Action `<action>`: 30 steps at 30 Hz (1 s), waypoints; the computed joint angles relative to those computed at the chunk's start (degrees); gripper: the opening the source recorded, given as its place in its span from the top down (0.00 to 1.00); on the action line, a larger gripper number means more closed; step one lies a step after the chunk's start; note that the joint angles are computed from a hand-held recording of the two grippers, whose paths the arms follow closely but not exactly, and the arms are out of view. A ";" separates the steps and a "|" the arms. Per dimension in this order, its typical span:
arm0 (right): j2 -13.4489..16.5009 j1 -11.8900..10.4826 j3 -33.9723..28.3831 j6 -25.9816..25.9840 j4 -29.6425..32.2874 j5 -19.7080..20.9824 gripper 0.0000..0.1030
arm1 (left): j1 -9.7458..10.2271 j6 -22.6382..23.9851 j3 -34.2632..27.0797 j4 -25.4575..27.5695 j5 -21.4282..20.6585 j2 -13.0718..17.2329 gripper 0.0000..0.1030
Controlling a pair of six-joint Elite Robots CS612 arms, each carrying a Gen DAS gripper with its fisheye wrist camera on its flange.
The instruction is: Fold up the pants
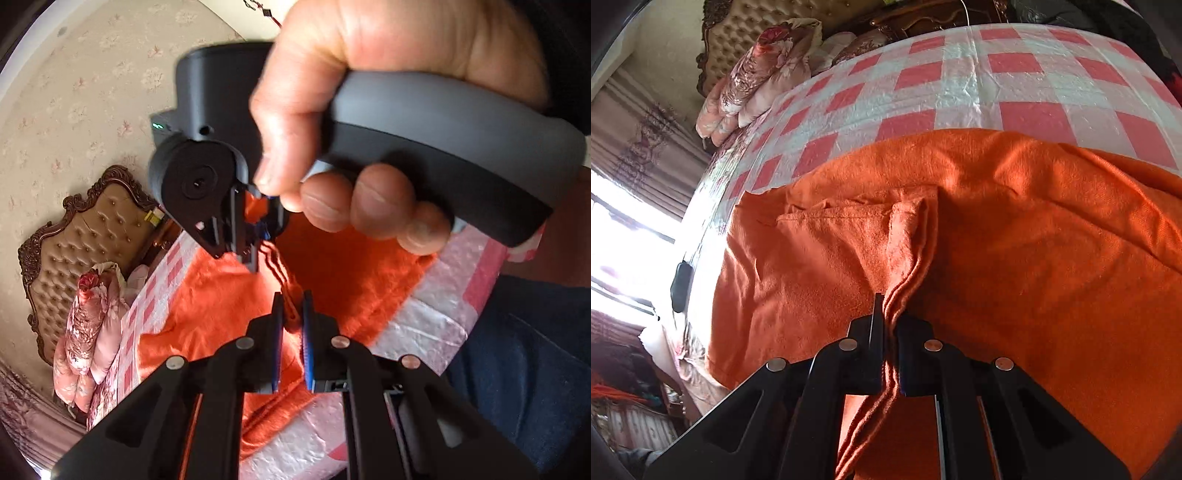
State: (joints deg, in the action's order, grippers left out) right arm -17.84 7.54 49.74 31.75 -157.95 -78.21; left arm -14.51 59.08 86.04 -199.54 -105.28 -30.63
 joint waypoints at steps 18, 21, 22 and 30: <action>-1.01 1.80 -0.08 -3.66 3.69 -10.18 0.92 | -0.63 -2.94 3.93 2.69 0.17 -2.08 0.91; -1.16 1.72 0.26 -3.43 3.20 -9.77 0.93 | -0.50 -2.67 3.39 3.37 -0.08 -2.00 0.91; -1.15 1.71 0.23 -3.40 3.17 -9.68 0.93 | -0.01 -2.42 1.09 5.38 -0.34 -1.52 0.91; -1.82 1.67 1.13 -4.01 0.54 -9.64 0.95 | 0.27 -3.49 0.16 5.64 -1.06 -1.43 0.91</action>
